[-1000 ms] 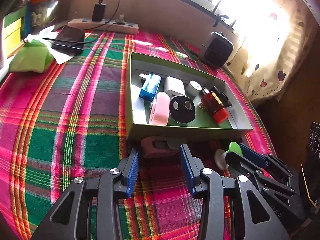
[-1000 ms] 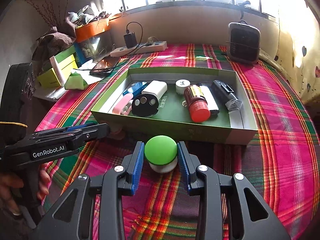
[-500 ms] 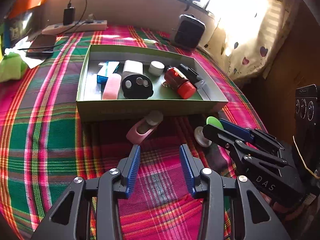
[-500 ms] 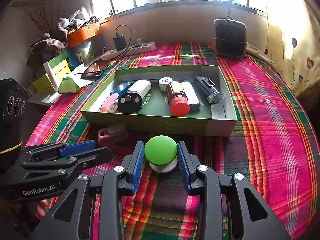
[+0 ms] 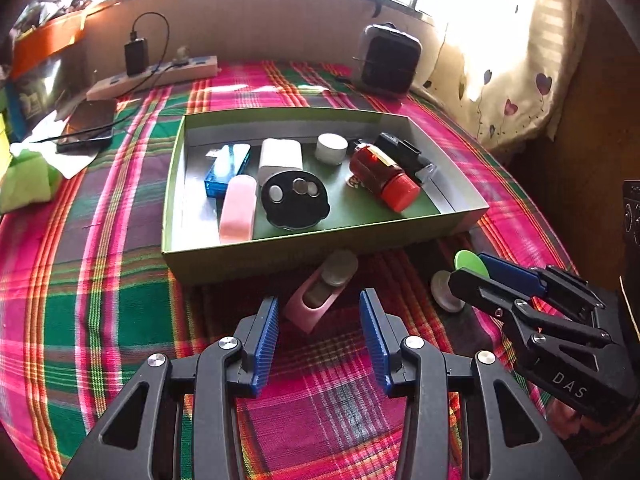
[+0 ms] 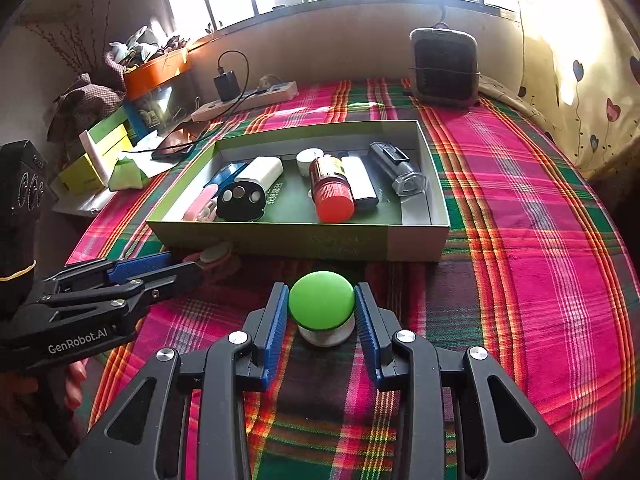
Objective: Organize rigid objects
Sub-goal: 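Lower the left tool onto the pink holder and close on it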
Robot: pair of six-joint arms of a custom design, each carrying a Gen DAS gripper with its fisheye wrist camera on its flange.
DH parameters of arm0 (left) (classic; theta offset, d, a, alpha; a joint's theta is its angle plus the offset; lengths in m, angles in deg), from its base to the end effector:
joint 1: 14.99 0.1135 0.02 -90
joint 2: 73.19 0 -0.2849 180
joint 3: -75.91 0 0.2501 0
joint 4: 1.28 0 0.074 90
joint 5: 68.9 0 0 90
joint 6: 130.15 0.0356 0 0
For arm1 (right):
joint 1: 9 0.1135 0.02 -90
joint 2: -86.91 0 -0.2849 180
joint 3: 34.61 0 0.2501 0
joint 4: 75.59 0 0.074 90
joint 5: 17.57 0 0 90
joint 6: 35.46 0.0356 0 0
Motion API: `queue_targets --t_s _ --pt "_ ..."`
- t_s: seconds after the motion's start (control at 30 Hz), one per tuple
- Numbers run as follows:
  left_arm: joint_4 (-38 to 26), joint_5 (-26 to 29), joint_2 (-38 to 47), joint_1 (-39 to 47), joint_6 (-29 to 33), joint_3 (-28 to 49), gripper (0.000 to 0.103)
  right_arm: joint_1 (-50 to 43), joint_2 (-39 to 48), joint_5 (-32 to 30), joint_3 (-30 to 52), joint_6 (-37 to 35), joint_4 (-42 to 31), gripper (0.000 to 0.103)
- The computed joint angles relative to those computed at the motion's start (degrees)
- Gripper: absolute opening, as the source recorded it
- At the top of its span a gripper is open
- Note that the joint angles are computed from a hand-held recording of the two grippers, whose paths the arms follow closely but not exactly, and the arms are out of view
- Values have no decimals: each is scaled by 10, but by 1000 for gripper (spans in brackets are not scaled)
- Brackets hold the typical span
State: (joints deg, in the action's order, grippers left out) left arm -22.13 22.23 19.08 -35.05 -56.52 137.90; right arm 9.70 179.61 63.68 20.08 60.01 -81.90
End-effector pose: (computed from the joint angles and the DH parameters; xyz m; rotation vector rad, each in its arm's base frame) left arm 0.2966 -0.1091 0.1867 0.0887 2.4853 -0.2976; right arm 0.2906 0.1041 0.1678 -0.3481 2.3401 0.3854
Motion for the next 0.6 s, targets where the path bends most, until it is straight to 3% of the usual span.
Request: queue_targets --t_s 0.4,0.6 --pt "6 -6 19 -31 -8 13 39 -12 -5 21 -4 -9 -3 35" --pt "9 -42 30 -51 -9 21 39 -18 -5 13 -6 -11 2 35"
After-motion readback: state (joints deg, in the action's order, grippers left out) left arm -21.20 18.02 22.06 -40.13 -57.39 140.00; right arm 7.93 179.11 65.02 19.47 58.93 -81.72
